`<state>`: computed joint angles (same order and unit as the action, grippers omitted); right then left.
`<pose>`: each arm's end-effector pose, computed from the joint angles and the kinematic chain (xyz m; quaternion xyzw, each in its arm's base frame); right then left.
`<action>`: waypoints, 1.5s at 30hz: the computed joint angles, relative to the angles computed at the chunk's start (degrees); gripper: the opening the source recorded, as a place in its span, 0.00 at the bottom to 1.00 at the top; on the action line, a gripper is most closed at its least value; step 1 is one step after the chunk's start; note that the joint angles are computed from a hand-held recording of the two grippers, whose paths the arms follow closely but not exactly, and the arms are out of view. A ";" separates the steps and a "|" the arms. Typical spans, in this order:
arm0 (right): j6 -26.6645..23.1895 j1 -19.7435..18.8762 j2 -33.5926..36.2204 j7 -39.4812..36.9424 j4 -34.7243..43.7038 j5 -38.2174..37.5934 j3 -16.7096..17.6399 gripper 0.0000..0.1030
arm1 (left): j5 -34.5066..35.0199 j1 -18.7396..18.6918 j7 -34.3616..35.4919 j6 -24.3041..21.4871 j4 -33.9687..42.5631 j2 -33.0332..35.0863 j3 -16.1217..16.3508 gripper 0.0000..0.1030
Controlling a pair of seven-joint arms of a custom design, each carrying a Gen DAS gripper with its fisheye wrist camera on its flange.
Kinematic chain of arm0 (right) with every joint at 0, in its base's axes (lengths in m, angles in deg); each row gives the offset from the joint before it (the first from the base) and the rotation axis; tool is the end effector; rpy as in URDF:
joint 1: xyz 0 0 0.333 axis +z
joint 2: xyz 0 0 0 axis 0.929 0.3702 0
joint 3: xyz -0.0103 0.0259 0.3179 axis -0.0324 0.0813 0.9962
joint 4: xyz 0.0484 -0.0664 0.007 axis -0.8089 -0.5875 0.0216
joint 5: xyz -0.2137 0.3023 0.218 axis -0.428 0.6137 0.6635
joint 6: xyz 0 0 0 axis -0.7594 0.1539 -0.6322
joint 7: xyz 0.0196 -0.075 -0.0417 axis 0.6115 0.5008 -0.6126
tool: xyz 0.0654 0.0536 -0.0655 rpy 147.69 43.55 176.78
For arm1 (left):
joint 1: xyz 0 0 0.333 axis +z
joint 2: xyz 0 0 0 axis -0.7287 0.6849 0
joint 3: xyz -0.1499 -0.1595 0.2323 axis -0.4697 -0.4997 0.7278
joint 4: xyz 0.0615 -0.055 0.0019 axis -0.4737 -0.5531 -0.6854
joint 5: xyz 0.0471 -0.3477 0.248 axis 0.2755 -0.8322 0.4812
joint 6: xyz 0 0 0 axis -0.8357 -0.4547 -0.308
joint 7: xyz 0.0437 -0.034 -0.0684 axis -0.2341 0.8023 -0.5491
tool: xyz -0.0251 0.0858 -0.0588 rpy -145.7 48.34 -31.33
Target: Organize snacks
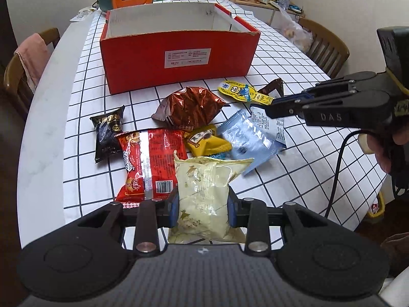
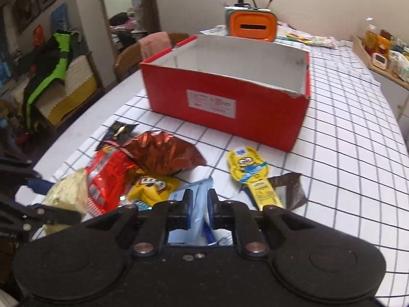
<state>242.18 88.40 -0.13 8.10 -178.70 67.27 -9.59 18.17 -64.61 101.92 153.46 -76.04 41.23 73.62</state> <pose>0.5182 0.2293 0.4325 -0.7466 0.5532 -0.1719 0.3271 0.5097 -0.3122 0.4434 -0.4849 0.8227 -0.2793 0.1002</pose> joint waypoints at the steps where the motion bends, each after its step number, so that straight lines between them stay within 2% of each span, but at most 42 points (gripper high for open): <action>1: -0.13 0.46 0.21 -1.31 0.12 0.88 -0.22 0.11 | -0.07 0.01 0.00 -0.08 -0.03 -0.02 0.03 0.33; 5: -1.85 -0.06 1.85 0.18 1.28 -1.09 0.49 0.11 | 0.30 0.09 -0.30 -0.28 -0.34 -0.25 0.08 0.33; 7: -1.96 -1.56 2.79 7.00 1.68 -9.23 1.55 0.11 | 0.28 0.13 -0.40 -0.37 -0.44 -0.34 0.13 0.33; 12: -4.21 -1.99 4.90 20.05 3.46 -22.82 1.64 0.12 | 0.69 0.36 -1.20 -0.61 -0.70 -0.53 0.30 0.33; 15: -5.31 -1.62 5.19 25.95 4.14 -25.87 1.20 0.13 | 0.62 0.52 -1.40 -0.74 -0.97 -0.81 0.45 0.33; 19: -3.97 -1.60 4.42 28.87 3.03 -24.92 0.92 0.13 | 0.07 0.61 -1.17 -0.58 -1.37 -1.22 0.64 0.33; 22: -2.95 -2.33 4.46 36.22 2.90 -32.23 0.81 0.15 | 0.00 0.67 -0.93 -0.41 -1.64 -1.45 0.73 0.33; 26: -3.50 -2.29 4.70 38.92 3.72 -35.18 0.91 0.19 | -0.61 0.65 -0.38 -0.17 -2.07 -1.86 0.90 0.33; 27: -4.03 -2.16 4.97 39.19 4.18 -36.29 0.99 0.24 | -0.75 0.65 -0.27 -0.15 -2.11 -1.88 0.94 0.33; 29: -4.94 -1.71 5.76 38.71 5.13 -36.82 1.05 0.46 | -0.92 0.65 -0.07 -0.12 -2.24 -1.99 0.99 0.33; 31: -5.02 -1.16 6.51 37.61 5.72 -35.74 1.00 0.97 | -1.33 0.63 0.29 -0.02 -2.43 -2.15 1.07 0.33; 34: -5.87 -0.04 7.55 41.95 7.07 -41.81 0.27 0.92 | -1.48 0.65 0.37 -0.11 -2.65 -2.36 1.14 0.33; 37: -10.47 1.74 8.76 50.83 9.60 -56.05 -0.73 0.93 | -1.67 0.71 0.48 -0.10 -3.01 -2.65 1.24 0.33; 42: -15.37 2.93 10.98 48.43 12.13 -59.16 -0.59 0.93 | -2.30 0.70 0.86 -0.11 -3.64 -3.10 1.47 0.33; 45: -15.94 3.59 11.40 51.41 12.78 -62.86 -1.26 0.90 | -2.55 0.71 0.97 -0.14 -3.78 -3.19 1.56 0.33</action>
